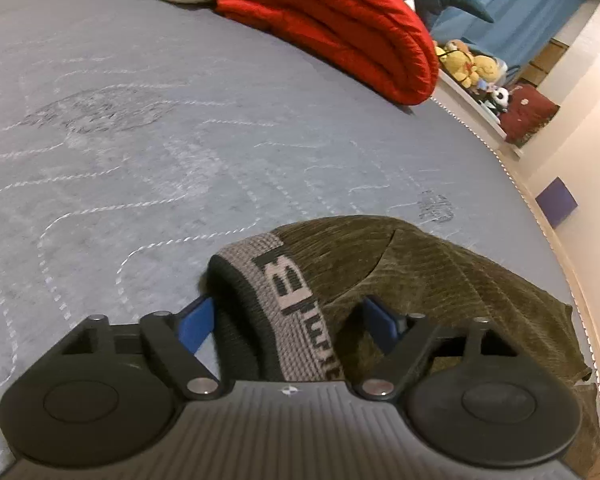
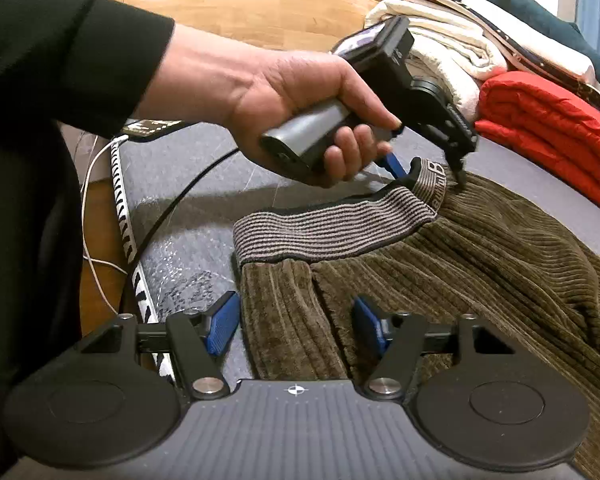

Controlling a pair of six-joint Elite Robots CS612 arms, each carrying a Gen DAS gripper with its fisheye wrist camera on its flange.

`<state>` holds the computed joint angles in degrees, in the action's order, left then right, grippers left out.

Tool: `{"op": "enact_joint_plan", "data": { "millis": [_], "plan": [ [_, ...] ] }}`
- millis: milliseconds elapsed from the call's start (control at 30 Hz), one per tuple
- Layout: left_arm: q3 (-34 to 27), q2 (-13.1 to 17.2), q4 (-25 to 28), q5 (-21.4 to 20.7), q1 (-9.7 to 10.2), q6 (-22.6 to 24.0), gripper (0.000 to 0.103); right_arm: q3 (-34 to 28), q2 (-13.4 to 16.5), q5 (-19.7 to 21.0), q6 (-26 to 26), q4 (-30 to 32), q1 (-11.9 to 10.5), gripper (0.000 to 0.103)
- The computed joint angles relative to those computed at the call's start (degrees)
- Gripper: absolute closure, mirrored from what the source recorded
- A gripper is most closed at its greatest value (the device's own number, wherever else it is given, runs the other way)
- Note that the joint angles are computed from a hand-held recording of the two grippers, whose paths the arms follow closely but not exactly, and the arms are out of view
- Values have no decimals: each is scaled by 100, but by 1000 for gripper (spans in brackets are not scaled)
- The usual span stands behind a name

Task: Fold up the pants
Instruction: 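Grasp the grey waistband with the left gripper while the right gripper grasps the corduroy beside it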

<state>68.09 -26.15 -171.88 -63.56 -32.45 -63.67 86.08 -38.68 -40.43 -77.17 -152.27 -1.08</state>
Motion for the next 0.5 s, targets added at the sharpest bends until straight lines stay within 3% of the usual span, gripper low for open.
{"op": "enact_joint_plan", "data": {
  "millis": [133,267,367,400,433,500],
  "plan": [
    [-195,92,226,176,-23,332,23,-71,76,82,265,-135,0,60],
    [-256,87,393,188,-34,508,58,-57,85,156,115,-164,-10,66],
    [-252,26,498,310,-73,758,65,-10,89,282,54,-282,-17,79],
    [-226,-10,523,397,-97,822,66,-27,61,382,-131,-32,-28,97],
    [-153,-71,487,480,-120,843,66,-57,8,484,-448,459,-30,96],
    [46,-203,356,644,-152,817,66,23,-77,702,-904,720,-51,96]
  ]
}}
